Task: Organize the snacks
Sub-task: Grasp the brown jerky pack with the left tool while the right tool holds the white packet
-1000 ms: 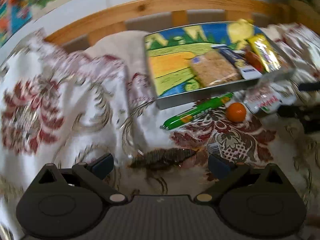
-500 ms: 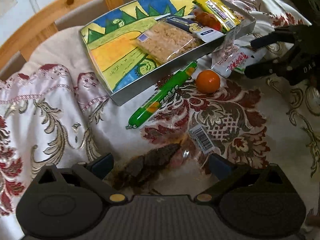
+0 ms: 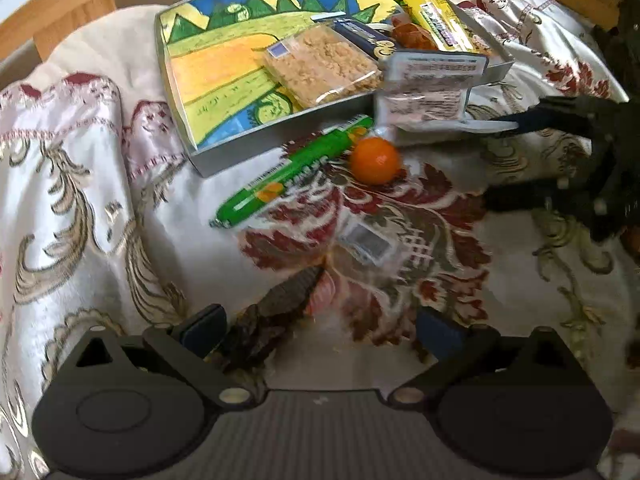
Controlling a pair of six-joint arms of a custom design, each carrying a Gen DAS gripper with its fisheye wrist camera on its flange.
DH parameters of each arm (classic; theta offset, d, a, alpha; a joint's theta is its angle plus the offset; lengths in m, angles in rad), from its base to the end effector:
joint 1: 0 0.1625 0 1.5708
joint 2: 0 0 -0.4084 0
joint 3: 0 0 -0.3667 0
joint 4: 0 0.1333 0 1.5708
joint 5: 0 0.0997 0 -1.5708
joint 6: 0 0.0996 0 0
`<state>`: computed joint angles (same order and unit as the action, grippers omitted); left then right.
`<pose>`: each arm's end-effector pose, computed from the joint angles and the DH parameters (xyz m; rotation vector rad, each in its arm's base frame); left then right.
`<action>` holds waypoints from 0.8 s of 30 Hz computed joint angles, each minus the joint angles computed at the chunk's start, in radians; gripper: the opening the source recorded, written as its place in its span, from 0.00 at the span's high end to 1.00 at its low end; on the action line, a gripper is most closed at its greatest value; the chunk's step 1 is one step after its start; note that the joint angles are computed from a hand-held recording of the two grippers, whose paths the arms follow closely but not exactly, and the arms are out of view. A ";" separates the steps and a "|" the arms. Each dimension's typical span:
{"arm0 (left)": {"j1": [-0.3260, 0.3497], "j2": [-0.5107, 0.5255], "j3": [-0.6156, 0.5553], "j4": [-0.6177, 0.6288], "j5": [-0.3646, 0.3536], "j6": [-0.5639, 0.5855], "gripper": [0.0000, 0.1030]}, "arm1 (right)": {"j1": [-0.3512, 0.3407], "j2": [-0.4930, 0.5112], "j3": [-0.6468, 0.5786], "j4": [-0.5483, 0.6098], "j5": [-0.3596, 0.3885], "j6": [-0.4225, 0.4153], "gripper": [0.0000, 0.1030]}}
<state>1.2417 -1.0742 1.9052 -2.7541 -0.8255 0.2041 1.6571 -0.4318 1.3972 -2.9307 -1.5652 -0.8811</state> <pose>0.0089 -0.5954 0.2164 0.4669 2.3376 -0.4805 0.1946 -0.6957 -0.0217 1.3709 -2.6061 0.5458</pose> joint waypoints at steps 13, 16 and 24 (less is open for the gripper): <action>-0.013 -0.012 0.008 0.044 0.031 -0.064 0.01 | 0.029 -0.005 0.057 -0.122 -0.118 -0.171 0.01; -0.009 -0.001 0.007 0.020 0.045 -0.042 0.01 | 0.024 0.034 0.013 -0.145 -0.132 -0.192 0.01; -0.012 -0.005 -0.002 0.065 0.035 -0.092 0.07 | 0.017 0.114 -0.108 -0.130 -0.082 -0.247 0.03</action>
<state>1.2298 -1.0797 1.9029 -2.6894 -0.7904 0.1117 1.6746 -0.3179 1.2896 -3.0608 -1.6471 -1.1279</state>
